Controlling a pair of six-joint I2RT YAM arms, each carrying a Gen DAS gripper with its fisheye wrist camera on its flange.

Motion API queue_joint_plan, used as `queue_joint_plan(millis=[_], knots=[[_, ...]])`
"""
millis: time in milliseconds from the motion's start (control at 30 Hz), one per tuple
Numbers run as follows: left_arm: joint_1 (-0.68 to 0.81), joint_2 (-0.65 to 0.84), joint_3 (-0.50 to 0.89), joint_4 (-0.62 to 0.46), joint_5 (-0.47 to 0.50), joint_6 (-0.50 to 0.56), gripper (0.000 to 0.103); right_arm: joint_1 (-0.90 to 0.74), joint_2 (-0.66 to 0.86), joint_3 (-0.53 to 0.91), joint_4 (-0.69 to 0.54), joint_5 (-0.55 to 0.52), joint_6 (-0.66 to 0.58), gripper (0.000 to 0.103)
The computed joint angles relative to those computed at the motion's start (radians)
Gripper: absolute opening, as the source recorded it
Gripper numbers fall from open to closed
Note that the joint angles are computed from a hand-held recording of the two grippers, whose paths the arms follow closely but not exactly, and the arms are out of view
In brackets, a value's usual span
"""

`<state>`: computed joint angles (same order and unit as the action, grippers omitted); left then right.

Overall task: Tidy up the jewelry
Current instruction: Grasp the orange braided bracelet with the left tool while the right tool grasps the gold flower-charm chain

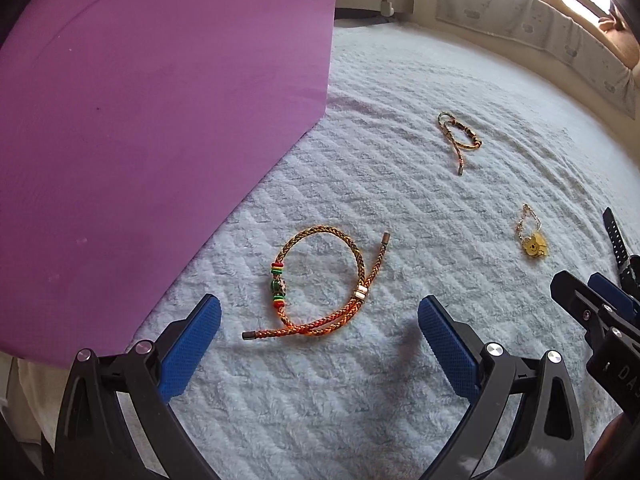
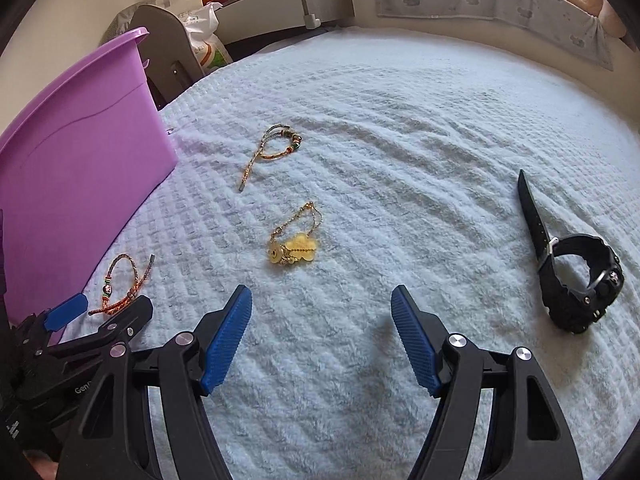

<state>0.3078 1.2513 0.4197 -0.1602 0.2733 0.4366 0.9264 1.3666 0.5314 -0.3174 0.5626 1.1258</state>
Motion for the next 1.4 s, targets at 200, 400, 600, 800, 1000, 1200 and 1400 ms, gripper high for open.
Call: queue_joint_plan(millis=[200, 400, 600, 800, 1000, 1200, 1400], knots=[[0.01, 0.035, 0.008, 0.017, 0.004, -0.005, 0.097, -0.05, 0.055, 0.023, 0.055, -0.024, -0.108, 0.069], [-0.014, 0.069, 0.027, 0.043, -0.01, -0.032, 0.097, -0.1, 0.082, 0.023, 0.1, -0.054, -0.154, 0.069], [-0.04, 0.103, 0.048, 0.061, -0.025, -0.07, 0.097, -0.141, 0.123, 0.05, 0.108, -0.073, -0.214, 0.069], [-0.059, 0.136, 0.065, 0.068, -0.04, -0.095, 0.097, -0.173, 0.164, 0.071, 0.117, -0.091, -0.252, 0.069], [-0.072, 0.169, 0.079, 0.086, -0.039, -0.114, 0.098, -0.174, 0.205, 0.104, 0.101, -0.075, -0.271, 0.069], [-0.08, 0.179, 0.084, 0.09, -0.039, -0.121, 0.096, -0.177, 0.211, 0.114, 0.092, -0.079, -0.274, 0.068], [-0.056, 0.147, 0.065, 0.094, -0.025, -0.113, 0.077, -0.156, 0.222, 0.135, 0.065, -0.062, -0.26, 0.057]])
